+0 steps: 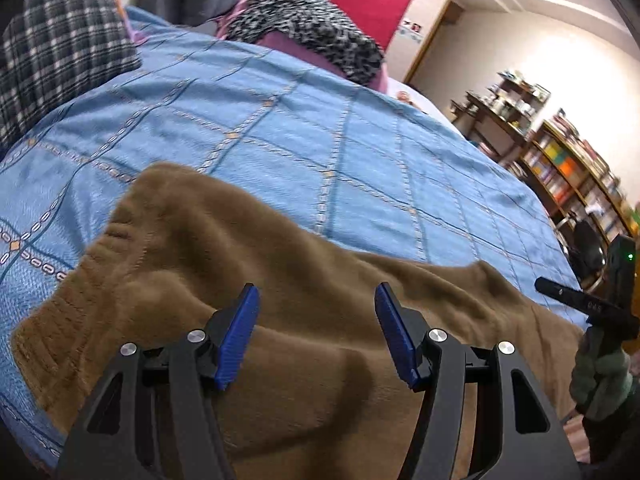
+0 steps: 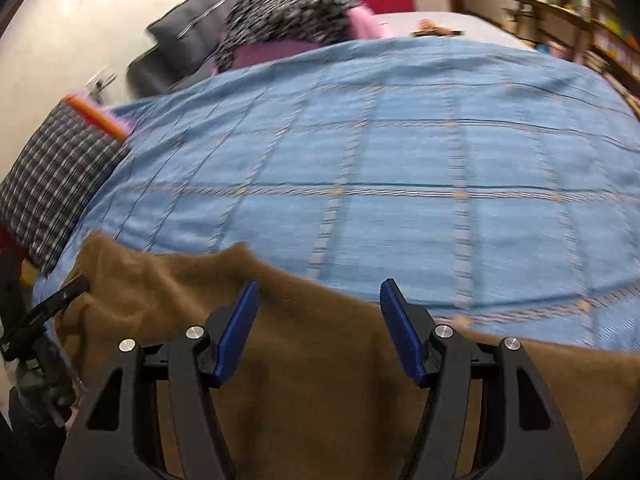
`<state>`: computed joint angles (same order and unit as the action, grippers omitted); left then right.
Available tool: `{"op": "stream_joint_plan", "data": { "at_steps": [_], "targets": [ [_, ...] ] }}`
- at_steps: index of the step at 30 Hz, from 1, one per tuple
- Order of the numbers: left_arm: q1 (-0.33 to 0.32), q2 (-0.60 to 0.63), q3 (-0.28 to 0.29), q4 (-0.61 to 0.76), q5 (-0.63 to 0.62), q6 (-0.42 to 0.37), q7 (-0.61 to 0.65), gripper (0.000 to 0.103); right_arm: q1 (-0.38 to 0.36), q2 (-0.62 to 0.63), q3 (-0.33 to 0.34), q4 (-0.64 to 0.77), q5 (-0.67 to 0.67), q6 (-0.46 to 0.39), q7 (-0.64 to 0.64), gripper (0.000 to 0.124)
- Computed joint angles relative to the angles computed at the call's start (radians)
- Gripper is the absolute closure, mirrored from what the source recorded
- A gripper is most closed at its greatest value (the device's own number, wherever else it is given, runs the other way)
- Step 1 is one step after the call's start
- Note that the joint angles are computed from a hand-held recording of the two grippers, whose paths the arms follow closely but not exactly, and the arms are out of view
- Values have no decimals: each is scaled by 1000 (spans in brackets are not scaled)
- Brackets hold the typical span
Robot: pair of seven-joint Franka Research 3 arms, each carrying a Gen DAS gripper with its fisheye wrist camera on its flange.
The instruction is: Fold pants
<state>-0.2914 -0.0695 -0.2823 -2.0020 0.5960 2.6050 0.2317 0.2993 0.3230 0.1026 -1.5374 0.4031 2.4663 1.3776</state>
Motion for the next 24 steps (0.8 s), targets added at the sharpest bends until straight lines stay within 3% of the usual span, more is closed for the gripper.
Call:
{"op": "stream_joint_plan", "data": {
  "at_steps": [4, 7, 9, 11, 13, 20, 22, 24],
  "targets": [
    [9, -4, 2, -12, 22, -15, -21, 43, 49, 107, 4, 131, -64, -57, 28, 59],
    [13, -1, -4, -13, 87, -59, -65, 43, 107, 171, -38, 198, -178, -53, 106, 59],
    [17, -13, 3, -40, 100, -48, -83, 53, 145, 222, -86, 256, -278, -54, 190, 59],
    [30, -34, 11, -83, 114, -5, -111, 62, 130, 282, -77, 335, -276, -97, 226, 59],
    [43, -52, 17, -122, 122, 55, -115, 63, 120, 293, -69, 335, -278, -89, 224, 59],
    [57, -53, -1, -125, 142, 55, -108, 65, 131, 316, -74, 359, -321, -80, 244, 58],
    [50, -44, -3, -103, 114, 33, -92, 59, 121, 286, -63, 323, -305, -67, 236, 58],
    [42, -29, -9, -68, 104, 0, -85, 39, 98, 229, -41, 248, -264, -24, 214, 58]
  ]
}}
